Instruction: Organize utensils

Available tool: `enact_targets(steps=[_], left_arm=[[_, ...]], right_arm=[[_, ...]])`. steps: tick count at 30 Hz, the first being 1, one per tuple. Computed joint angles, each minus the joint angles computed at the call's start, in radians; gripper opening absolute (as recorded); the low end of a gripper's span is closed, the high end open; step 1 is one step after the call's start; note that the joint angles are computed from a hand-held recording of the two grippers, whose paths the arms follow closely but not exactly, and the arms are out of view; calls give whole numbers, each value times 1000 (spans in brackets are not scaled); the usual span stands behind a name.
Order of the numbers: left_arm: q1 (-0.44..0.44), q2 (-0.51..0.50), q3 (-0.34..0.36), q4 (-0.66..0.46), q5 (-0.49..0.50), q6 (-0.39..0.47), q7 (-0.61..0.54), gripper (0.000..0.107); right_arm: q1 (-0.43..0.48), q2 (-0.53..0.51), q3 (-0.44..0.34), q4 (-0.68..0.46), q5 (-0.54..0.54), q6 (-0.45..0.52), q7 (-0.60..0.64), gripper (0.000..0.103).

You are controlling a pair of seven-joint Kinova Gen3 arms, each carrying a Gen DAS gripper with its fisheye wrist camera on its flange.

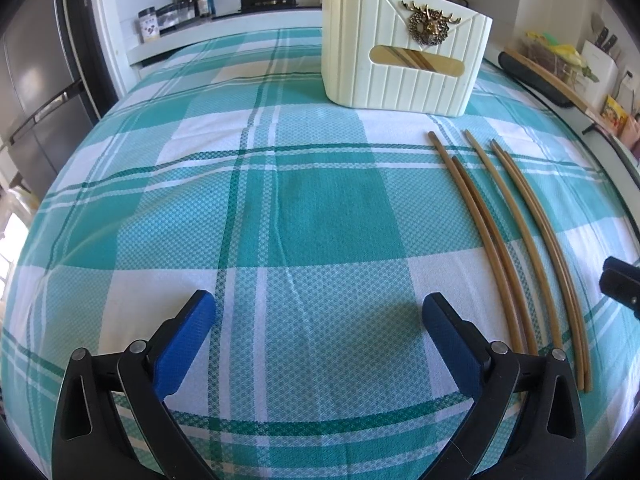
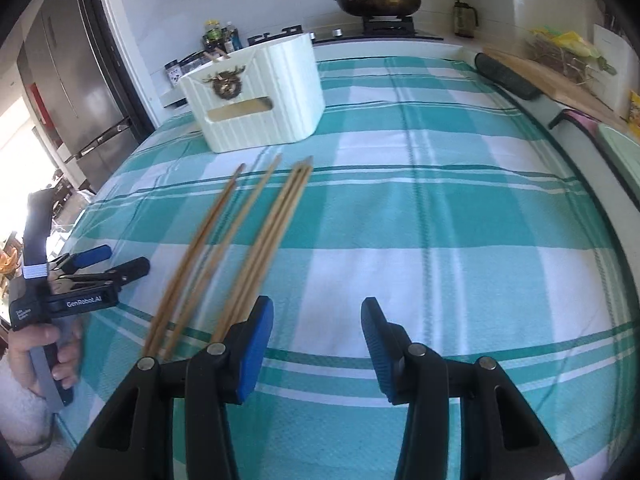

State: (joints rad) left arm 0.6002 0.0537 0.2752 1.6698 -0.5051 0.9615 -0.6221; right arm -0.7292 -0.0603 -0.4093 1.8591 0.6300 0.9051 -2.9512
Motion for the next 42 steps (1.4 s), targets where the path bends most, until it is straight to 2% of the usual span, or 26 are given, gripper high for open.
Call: enact_targets(steps=[4, 6, 11, 14, 18, 22, 24, 28, 31, 34, 42], left_arm=[[0, -1, 0, 1, 1, -1, -1, 102], [-1, -2, 0, 2, 1, -3, -1, 102], [-2, -2, 0, 2, 4, -5, -3, 102], [-3, -3, 0, 3, 5, -6, -4, 102], [-4, -2, 0, 3, 5, -6, -4, 102], [-14, -16, -4, 15, 26, -33, -15, 102], [-27, -39, -8, 28, 56, -61, -30, 102], [-66, -91, 4, 48, 178, -165, -97, 102], [-63, -59, 32, -1, 199, -148, -136, 102], [-24, -16, 50, -40, 123, -102, -88, 102], [68, 59, 11, -94, 37, -4, -24, 102]], right_arm=[[-16, 73, 19, -45, -9, -1, -14, 47], [-61, 107, 30, -76, 39, 56, -33, 47], [-128, 161, 56, -147, 66, 156, 7, 47], [-171, 211, 70, -203, 81, 256, 40, 47], [-214, 207, 99, -208, 88, 287, 44, 44], [-222, 180, 100, -174, 105, 309, 21, 12], [-217, 155, 95, -142, 111, 328, -11, 10], [-200, 119, 70, -82, 124, 366, -68, 10], [-181, 96, 52, -51, 128, 364, -100, 10], [-169, 95, 39, -45, 132, 360, -108, 10], [-152, 85, 27, -30, 133, 337, -118, 10]])
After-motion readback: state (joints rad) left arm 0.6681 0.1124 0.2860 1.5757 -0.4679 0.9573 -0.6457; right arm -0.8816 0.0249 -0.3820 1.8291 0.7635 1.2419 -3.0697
